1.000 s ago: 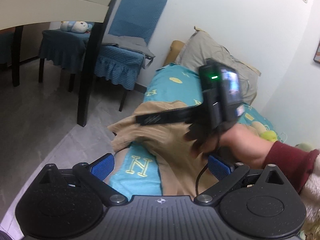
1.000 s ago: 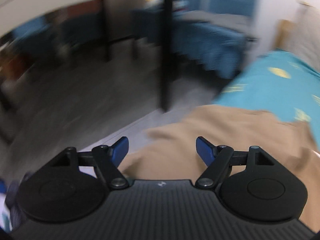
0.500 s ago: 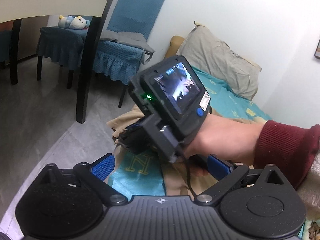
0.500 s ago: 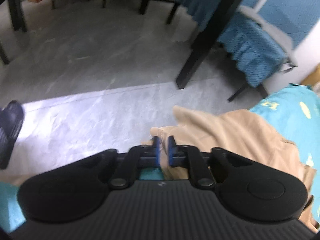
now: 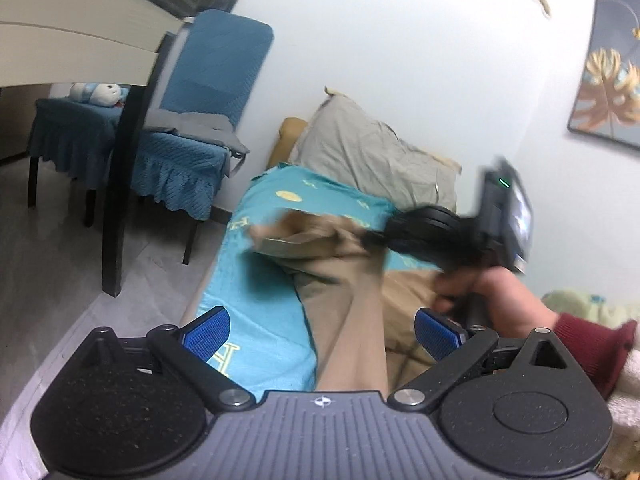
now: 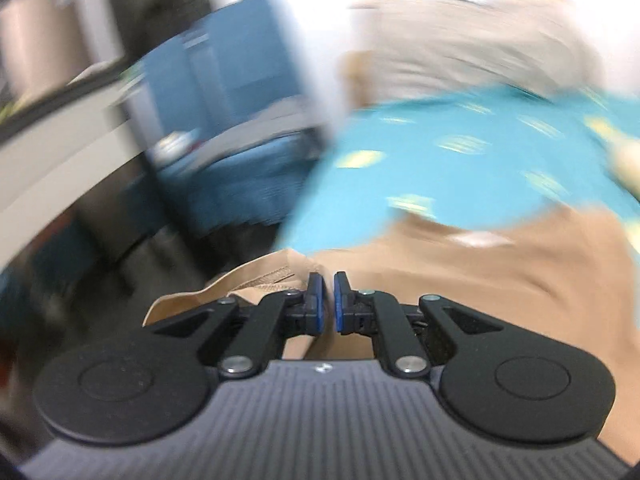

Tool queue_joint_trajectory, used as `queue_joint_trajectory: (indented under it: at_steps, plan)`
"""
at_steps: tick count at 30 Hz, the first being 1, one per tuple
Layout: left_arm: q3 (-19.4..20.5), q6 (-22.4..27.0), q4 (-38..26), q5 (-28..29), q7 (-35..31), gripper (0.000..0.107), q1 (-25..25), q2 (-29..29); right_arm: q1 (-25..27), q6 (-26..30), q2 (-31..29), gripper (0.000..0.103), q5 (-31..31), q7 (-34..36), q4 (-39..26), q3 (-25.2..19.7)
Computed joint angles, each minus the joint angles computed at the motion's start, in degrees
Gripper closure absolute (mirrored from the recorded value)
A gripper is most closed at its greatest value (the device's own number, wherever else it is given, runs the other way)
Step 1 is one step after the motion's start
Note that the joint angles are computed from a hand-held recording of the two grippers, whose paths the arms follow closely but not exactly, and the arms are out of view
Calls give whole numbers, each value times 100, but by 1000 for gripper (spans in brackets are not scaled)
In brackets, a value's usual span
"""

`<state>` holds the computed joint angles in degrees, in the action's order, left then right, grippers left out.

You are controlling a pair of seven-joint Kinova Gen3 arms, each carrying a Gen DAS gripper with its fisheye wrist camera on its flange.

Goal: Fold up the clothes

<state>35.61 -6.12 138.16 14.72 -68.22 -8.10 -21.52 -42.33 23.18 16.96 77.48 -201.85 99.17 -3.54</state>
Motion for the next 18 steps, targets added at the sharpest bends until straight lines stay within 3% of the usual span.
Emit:
queue_joint_trajectory:
  at_steps: [4, 8, 10, 11, 12, 15, 18]
  plan:
    - [497, 78, -115, -5, -88, 7, -340, 202, 115, 23, -335, 95, -357, -817, 805, 314]
    - [1065, 191, -225, 27, -158, 7, -834, 236, 875, -138, -578, 90, -481, -574, 1238, -275]
    - [1237, 223, -255, 18, -136, 7, -1022, 236, 774, -212, -645, 68, -139, -335, 1302, -250]
    - [1282, 214, -252, 10, -118, 7, -1078, 240, 599, -273, -664, 37, 94, -111, 1293, -110]
    - [1248, 208, -237, 2, -95, 7, -1055, 230, 516, -329, -671, 15, 327, 122, 1268, -77]
    - [1211, 254, -232, -8, -20, 7, -1073, 218, 552, -471, -536, 16, 911, 815, 1020, -415]
    - [1131, 286, -208, -40, 59, 7, -1058, 210, 647, -617, -155, 17, 898, 1509, 627, -701]
